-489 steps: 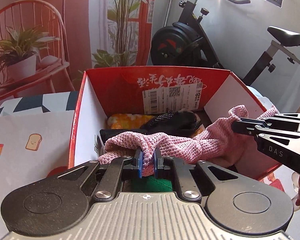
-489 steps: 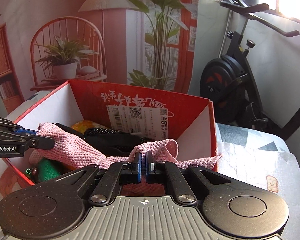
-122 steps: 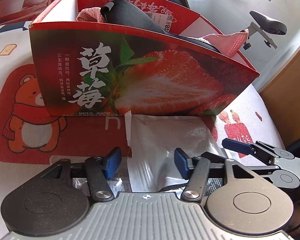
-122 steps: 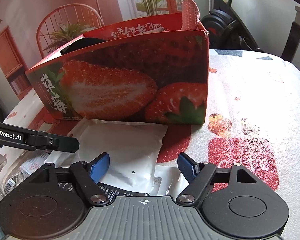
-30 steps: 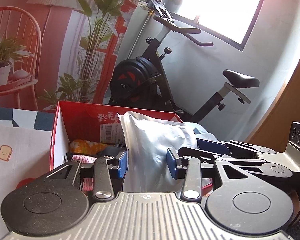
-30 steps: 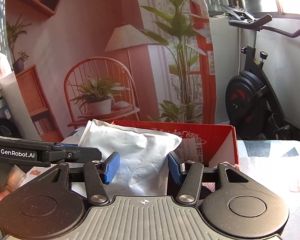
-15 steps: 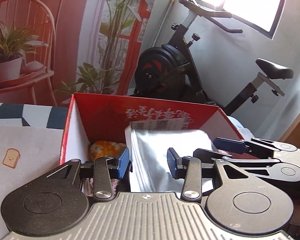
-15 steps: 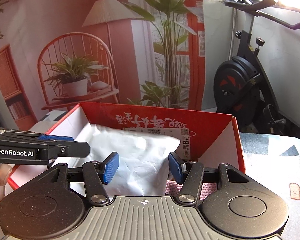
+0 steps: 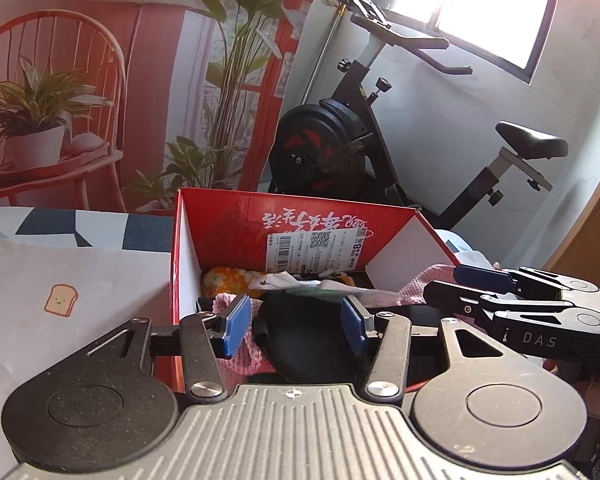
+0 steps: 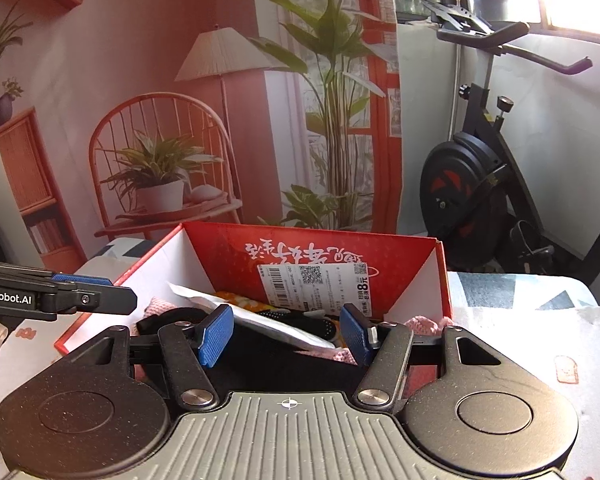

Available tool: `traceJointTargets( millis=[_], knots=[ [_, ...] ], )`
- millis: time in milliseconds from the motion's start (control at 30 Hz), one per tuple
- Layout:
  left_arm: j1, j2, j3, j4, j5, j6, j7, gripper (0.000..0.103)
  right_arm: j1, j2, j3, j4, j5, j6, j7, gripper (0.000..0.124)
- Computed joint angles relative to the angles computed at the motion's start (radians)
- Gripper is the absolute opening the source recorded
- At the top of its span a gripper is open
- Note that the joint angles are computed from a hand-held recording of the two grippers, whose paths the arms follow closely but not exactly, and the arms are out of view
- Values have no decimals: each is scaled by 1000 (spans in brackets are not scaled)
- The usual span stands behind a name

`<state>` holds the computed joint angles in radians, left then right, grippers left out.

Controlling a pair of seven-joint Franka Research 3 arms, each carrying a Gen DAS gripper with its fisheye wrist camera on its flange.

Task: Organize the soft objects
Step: 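Open both grippers to release the pouch and withdraw from the box, then lower both tools onto the clear bag with black insert and close grippers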

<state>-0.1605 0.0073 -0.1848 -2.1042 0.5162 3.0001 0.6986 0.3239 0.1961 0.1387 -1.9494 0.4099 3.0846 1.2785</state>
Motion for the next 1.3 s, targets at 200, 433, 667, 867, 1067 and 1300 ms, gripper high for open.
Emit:
traceJointTargets(
  millis=[200,433,667,867,1067,1300],
  knots=[
    [-36,-162,-2,-181,-127,9,95,58,-36,-161,84,-163,288,36,-226,60],
    [-109,-275,17,-360,-314,-33,195,59,28,-334,39,-408,308,42,-178,60],
    [-163,-285,38,-457,-437,-18,215,59,3,-436,65,-605,161,-3,88,60],
    [-192,-264,42,-489,-500,7,225,57,12,-461,34,-661,61,-64,228,61],
    [-178,-225,29,-470,-494,11,230,57,-1,-424,21,-629,-67,-112,330,69],
    [-210,-186,76,-422,-629,-19,365,57,-53,-389,37,-590,-240,-151,471,71]
  ],
)
